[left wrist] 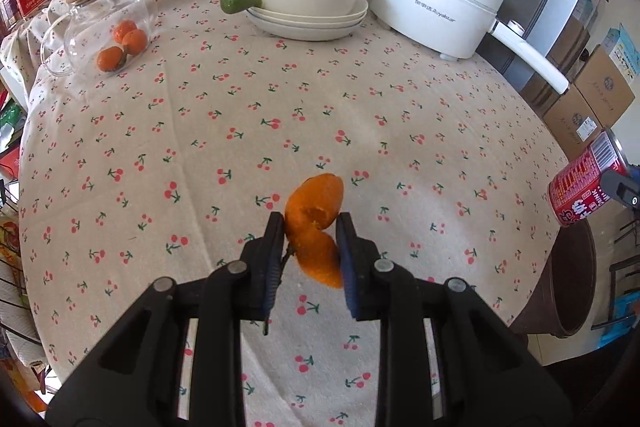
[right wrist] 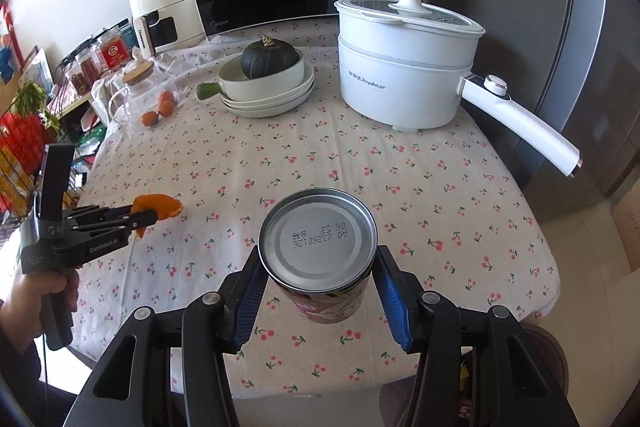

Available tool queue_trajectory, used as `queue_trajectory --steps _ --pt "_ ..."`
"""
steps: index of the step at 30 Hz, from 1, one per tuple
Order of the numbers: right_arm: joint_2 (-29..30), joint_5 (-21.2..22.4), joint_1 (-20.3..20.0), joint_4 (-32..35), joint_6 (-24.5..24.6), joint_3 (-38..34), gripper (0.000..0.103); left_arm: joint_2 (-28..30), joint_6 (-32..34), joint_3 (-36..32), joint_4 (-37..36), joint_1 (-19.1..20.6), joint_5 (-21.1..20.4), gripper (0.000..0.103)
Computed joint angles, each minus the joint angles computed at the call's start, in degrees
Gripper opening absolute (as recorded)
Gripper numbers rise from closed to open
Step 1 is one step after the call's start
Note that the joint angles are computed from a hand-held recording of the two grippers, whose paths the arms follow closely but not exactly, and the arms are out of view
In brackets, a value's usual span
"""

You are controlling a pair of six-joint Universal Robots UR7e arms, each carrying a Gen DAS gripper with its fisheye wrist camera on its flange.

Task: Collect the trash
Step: 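Carry the milk can and orange pepper to the bin and release both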

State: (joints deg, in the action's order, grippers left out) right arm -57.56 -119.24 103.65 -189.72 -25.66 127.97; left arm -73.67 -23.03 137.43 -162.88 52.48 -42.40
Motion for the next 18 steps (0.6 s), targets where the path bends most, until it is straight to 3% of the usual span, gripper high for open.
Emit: queue_trajectory --steps 10,18 --pt "-7.2 0.8 -3.2 -1.9 0.7 7.7 0.054 -1.0 -3.5 4.9 -0.2 -8.8 -1.6 0.026" --pt "-13.0 -0.2 -6.5 -4.0 -1.0 11.7 0.054 4.8 -0.4 4.6 -6.5 -14.0 -5.3 0.026"
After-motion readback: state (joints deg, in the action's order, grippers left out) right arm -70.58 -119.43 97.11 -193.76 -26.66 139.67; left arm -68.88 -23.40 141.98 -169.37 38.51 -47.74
